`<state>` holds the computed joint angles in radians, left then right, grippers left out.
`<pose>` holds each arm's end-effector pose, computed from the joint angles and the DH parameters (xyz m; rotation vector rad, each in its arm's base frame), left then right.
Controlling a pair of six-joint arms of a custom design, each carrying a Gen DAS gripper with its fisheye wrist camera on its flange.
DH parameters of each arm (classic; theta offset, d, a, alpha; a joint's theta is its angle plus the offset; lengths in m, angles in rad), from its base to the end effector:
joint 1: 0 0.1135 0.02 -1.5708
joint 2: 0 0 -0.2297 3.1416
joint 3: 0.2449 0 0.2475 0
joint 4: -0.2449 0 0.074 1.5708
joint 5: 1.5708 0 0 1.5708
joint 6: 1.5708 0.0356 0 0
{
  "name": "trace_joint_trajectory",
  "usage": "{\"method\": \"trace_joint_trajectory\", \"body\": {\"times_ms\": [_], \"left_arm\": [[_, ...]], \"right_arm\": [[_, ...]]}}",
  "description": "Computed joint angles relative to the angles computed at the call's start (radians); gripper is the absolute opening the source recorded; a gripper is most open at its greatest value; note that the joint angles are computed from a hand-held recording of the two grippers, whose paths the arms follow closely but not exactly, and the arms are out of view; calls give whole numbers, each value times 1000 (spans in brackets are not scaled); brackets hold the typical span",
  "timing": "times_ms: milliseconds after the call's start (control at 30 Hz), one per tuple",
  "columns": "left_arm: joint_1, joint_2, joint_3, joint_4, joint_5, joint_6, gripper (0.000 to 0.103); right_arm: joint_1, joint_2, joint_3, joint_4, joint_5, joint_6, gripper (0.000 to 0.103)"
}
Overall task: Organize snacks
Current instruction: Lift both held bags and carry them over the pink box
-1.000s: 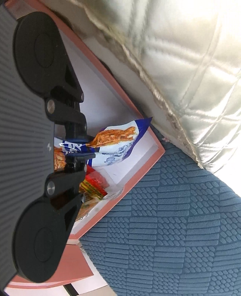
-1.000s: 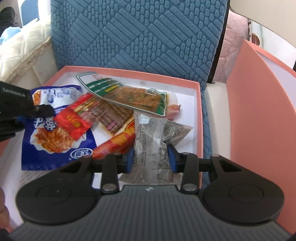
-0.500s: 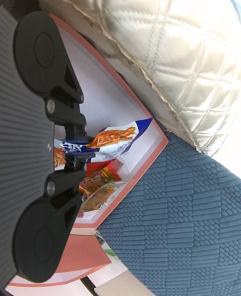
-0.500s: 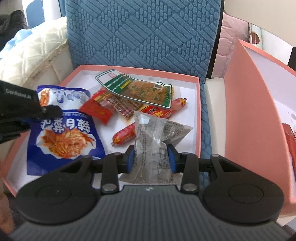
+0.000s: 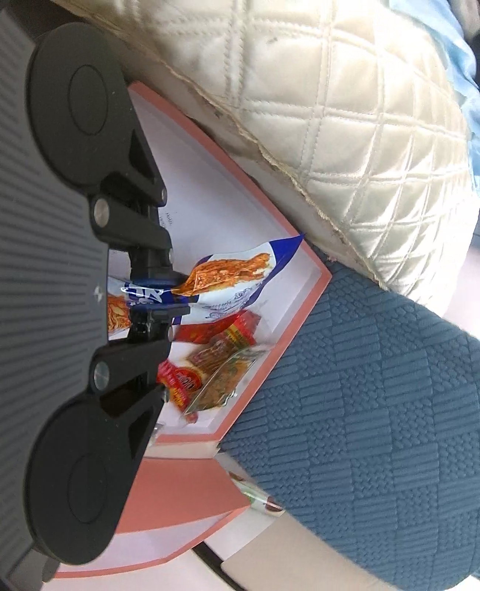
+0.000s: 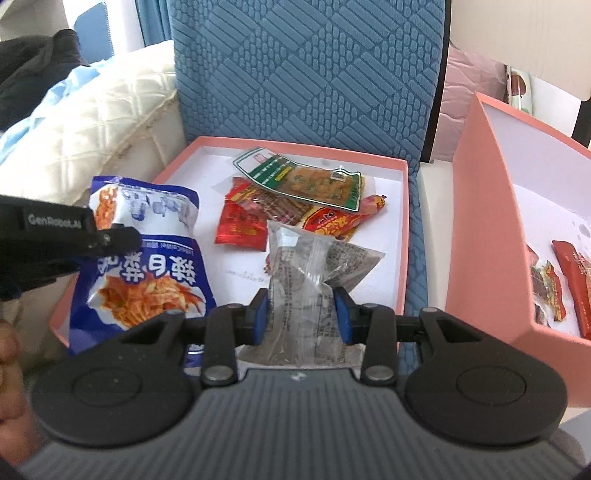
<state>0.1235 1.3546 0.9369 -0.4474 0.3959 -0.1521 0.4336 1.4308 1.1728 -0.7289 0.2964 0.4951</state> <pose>0.2834 0.0213 0.2140 -0.1540 2.4008 -0.4938 0.2721 0.1145 0.2476 0.1884 2.4875 0.0028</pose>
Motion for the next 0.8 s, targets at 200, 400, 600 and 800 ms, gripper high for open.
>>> {"method": "trace_joint_trajectory", "body": {"times_ms": [200, 400, 600, 800], "left_arm": [[-16, -109, -26, -96, 18, 47, 10], [-36, -219, -42, -193, 25, 79, 11], [-40, -296, -13, -280, 37, 79, 11], [-79, -356, 51, -355, 31, 63, 10]], "right_arm": [[23, -90, -10, -65, 17, 26, 40], [56, -157, -4, -133, 30, 54, 40], [77, -215, 8, -184, 43, 69, 40], [81, -279, 19, -229, 58, 74, 40]]}}
